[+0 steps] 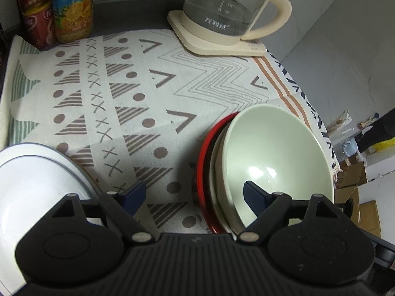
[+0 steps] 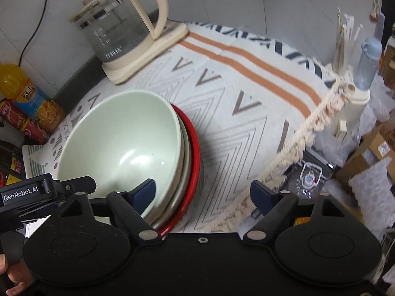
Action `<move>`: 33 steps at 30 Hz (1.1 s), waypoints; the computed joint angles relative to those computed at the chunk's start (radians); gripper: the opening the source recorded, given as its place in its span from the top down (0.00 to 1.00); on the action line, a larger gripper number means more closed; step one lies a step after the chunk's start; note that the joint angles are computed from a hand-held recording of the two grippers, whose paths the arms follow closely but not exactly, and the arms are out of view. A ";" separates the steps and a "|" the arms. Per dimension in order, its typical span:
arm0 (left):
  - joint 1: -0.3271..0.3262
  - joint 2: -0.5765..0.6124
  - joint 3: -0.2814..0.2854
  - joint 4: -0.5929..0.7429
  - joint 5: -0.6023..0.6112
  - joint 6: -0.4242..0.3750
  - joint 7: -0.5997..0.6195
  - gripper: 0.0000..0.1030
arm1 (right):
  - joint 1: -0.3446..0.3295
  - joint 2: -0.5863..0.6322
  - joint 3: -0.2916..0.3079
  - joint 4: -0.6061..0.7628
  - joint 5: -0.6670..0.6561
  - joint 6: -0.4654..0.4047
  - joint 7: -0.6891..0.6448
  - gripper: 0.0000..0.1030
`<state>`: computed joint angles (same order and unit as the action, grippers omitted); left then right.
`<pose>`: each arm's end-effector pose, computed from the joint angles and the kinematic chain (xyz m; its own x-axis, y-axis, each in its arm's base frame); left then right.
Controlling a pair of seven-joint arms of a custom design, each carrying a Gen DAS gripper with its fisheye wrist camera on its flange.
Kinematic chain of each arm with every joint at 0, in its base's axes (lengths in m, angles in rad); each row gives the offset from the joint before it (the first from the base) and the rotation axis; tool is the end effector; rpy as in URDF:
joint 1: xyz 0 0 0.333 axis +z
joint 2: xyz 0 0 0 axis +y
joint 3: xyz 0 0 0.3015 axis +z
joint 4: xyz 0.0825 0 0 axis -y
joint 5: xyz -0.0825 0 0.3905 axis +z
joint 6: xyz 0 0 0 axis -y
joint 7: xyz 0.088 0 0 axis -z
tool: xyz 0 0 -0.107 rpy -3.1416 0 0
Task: Organize plates and bowls
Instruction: 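Move both grippers to the red bowl holding the nested green bowls, then close both grippers on the rim of the red bowl stack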
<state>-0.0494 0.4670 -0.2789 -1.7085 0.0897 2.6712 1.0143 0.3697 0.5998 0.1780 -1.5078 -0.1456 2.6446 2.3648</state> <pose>0.6744 -0.2065 0.3697 0.1457 -0.9420 0.3022 -0.8818 -0.2621 -0.3920 0.6482 0.3694 0.3651 -0.1105 -0.9291 -0.3529 -0.8890 0.2511 -0.3829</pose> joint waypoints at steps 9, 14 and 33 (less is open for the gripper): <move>0.034 0.036 -0.044 0.021 -0.063 -0.014 0.089 0.41 | -0.031 0.010 0.045 -0.013 0.067 0.048 -0.007 0.44; 0.074 0.060 -0.094 0.030 -0.140 0.004 0.172 0.64 | -0.038 0.030 0.064 -0.002 0.097 0.076 -0.033 0.60; 0.024 -0.017 -0.032 -0.038 -0.080 0.068 0.096 0.66 | -0.040 0.021 0.075 0.018 0.097 0.080 -0.111 0.65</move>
<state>-0.0255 0.4498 -0.3105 -1.7460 0.0092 2.7388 1.1104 0.3298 0.6211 0.2533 -1.4896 -0.0484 2.7247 2.2541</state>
